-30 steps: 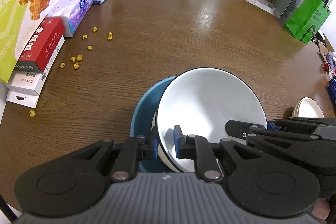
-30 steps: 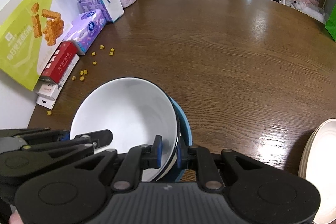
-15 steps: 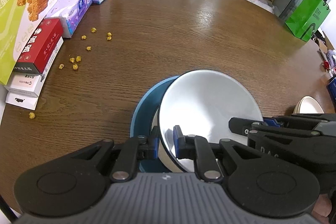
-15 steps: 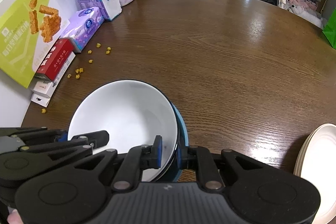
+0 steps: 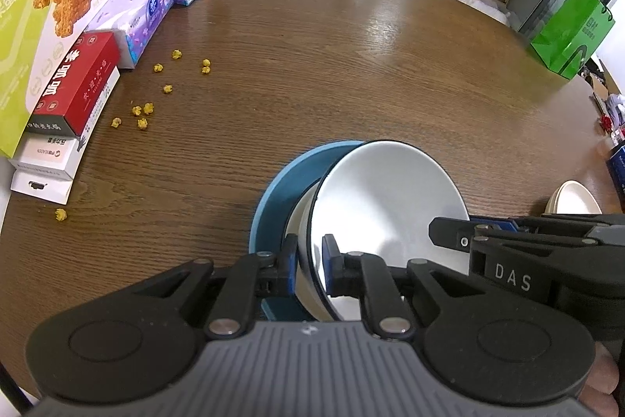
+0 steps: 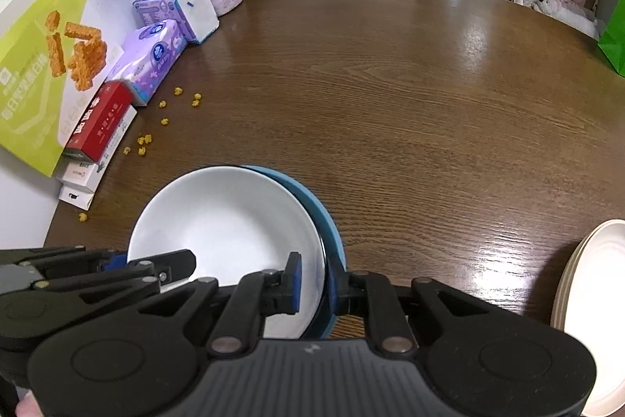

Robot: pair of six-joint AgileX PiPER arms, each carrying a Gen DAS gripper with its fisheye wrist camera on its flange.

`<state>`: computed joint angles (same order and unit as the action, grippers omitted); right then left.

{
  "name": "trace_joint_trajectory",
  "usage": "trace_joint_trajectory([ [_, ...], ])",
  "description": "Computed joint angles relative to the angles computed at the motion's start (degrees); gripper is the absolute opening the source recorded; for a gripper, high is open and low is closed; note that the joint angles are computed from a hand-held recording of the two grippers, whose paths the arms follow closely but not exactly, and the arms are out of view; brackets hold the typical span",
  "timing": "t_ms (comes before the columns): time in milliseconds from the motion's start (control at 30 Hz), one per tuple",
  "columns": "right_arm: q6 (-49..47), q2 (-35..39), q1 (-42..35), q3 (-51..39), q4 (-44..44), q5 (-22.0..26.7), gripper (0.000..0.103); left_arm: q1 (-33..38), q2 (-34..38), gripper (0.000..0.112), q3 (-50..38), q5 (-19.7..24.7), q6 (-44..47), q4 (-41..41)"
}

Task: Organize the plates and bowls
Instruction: 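Lower the white bowl into the nested bowls with both grippers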

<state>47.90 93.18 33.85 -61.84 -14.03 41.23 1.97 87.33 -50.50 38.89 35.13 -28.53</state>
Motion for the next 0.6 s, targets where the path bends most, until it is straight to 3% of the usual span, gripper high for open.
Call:
trace_joint_trajectory([
  [267,-0.95,-0.73,-0.77,0.4,1.44,-0.42,0.013,-0.19,-0.42,0.015,-0.37,-0.15,-0.67,1.06],
  [367,-0.19,-1.0,-0.86,0.53,1.05,-0.48,0.003,0.0,-0.67,0.014,-0.63,-0.02,-0.62,1.33],
  [600,0.64,-1.61,-0.99,0.82,0.65,-0.73,0.001,-0.81,-0.72,0.013,-0.72,-0.22,-2.6,3.56],
])
